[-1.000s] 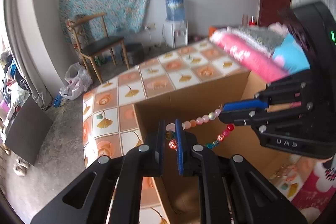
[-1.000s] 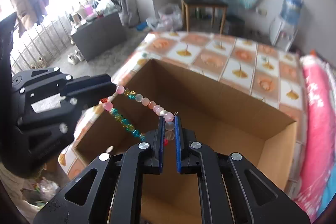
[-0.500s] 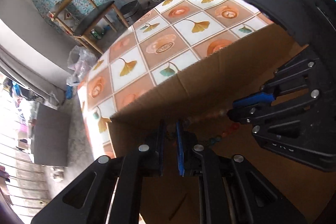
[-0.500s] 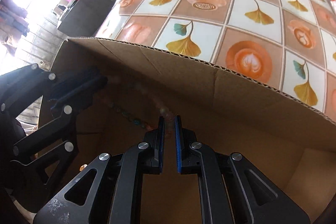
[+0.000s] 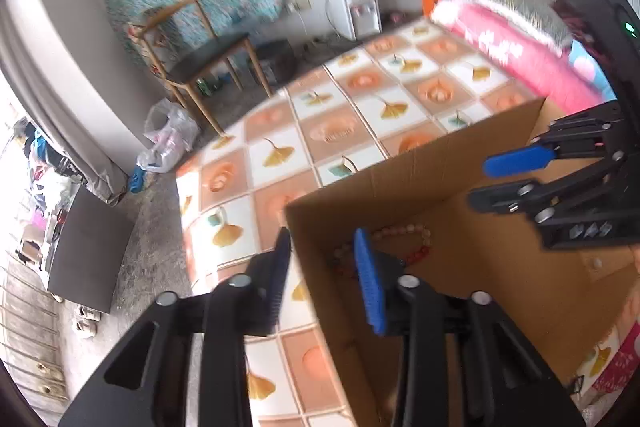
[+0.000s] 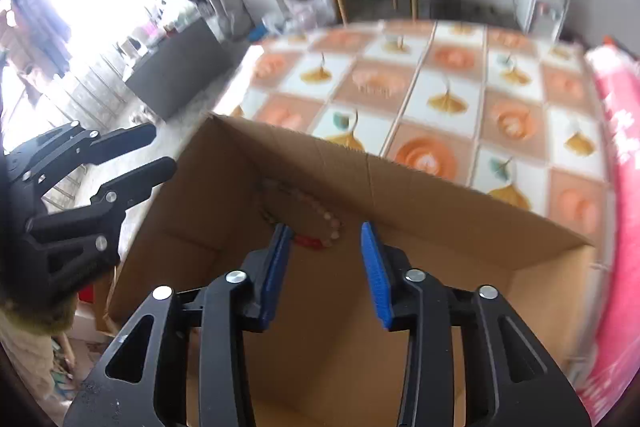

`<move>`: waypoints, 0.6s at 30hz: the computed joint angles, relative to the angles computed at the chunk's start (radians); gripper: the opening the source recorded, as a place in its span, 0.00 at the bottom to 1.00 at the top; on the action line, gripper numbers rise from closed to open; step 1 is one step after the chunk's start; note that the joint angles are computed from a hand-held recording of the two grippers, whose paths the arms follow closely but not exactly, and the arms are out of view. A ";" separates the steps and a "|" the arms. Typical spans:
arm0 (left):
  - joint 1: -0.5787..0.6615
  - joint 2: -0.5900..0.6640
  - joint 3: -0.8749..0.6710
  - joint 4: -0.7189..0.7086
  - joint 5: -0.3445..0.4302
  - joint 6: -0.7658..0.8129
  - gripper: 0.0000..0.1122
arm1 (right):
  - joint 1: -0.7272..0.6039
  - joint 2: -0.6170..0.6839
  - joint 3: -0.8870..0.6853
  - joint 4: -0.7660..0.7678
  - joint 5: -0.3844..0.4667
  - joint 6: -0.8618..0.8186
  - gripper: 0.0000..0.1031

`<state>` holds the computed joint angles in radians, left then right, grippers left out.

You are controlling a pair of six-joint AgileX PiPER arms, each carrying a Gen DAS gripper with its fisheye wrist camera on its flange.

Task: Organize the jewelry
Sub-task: 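Move the right tool back to the purple smartwatch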

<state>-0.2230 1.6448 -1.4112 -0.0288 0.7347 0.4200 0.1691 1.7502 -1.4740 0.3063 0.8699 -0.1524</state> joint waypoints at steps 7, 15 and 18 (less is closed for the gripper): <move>0.333 -0.387 0.341 -0.424 -0.005 0.373 0.55 | -0.010 -0.472 0.407 0.161 -0.104 -0.168 0.45; 0.496 -0.524 0.760 -0.600 -0.026 0.563 0.55 | 0.135 -0.549 0.705 0.270 -0.214 -0.085 0.45; 0.424 -0.479 0.883 -0.564 -0.130 0.518 0.55 | 0.248 -0.452 0.733 0.252 -0.286 -0.003 0.41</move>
